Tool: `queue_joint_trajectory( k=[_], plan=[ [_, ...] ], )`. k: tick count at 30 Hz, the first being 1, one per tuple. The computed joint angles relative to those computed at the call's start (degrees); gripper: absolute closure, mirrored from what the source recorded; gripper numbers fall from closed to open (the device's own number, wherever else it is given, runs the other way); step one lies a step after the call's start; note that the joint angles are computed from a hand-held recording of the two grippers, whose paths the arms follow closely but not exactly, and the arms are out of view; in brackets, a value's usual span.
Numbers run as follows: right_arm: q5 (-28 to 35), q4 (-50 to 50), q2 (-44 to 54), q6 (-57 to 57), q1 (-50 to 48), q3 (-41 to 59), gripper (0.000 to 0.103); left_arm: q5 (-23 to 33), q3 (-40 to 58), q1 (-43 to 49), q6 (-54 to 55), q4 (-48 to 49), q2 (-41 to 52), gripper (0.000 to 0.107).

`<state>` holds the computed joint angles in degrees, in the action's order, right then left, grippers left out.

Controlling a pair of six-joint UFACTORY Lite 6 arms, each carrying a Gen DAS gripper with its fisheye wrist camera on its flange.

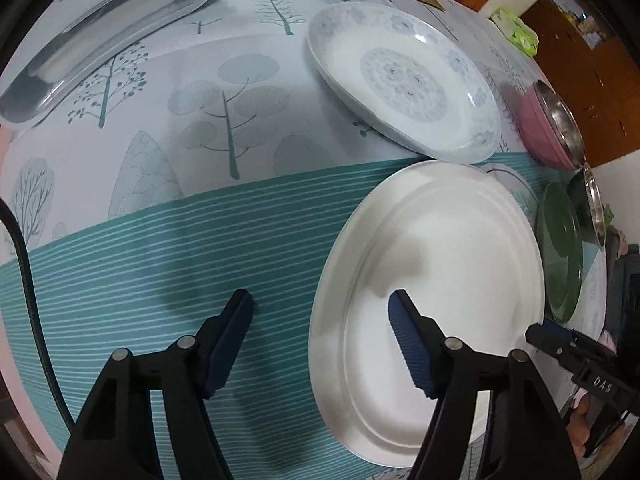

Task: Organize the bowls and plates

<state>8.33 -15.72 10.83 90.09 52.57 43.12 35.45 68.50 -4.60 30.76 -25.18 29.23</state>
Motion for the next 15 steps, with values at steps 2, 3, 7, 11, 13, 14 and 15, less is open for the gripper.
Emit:
queue_joint_trajectory(
  k=[2, 3, 7, 11, 13, 14, 15],
  plan=[
    [-0.53, 2.12, 0.50, -1.99, -0.38, 0.29, 0.065, 0.06, 0.03, -1.08, -0.14, 0.94, -0.09, 0.052],
    [-0.48, 2.17, 0.58, -2.05, -0.39, 0.38, 0.067, -0.15, -0.51, -1.52, -0.21, 1.41, -0.48, 0.055],
    [0.51, 2.21, 1.31, -2.17, -0.16, 1.27, 0.075, -0.61, -1.36, -4.03, -2.07, 3.90, -1.14, 0.063],
    [-0.10, 2.57, 0.96, -2.68, -0.34, 0.39, 0.084, -1.58, -2.40, -5.93, -5.92, 6.92, -1.95, 0.085],
    [0.23, -0.51, 0.38, 0.65, 0.07, -0.14, 0.084, -0.50, -3.34, -5.04, -4.80, 5.41, -2.95, 0.086],
    [0.51, -0.80, 0.05, 1.13, 0.30, -0.38, 0.084, -0.37, -4.09, -4.76, -4.66, 5.12, -3.61, 0.086],
    [0.58, -0.80, -0.44, 1.33, 0.56, -0.68, 0.084, -0.39, -5.22, -4.57, -4.72, 4.97, -4.81, 0.086]
  ],
)
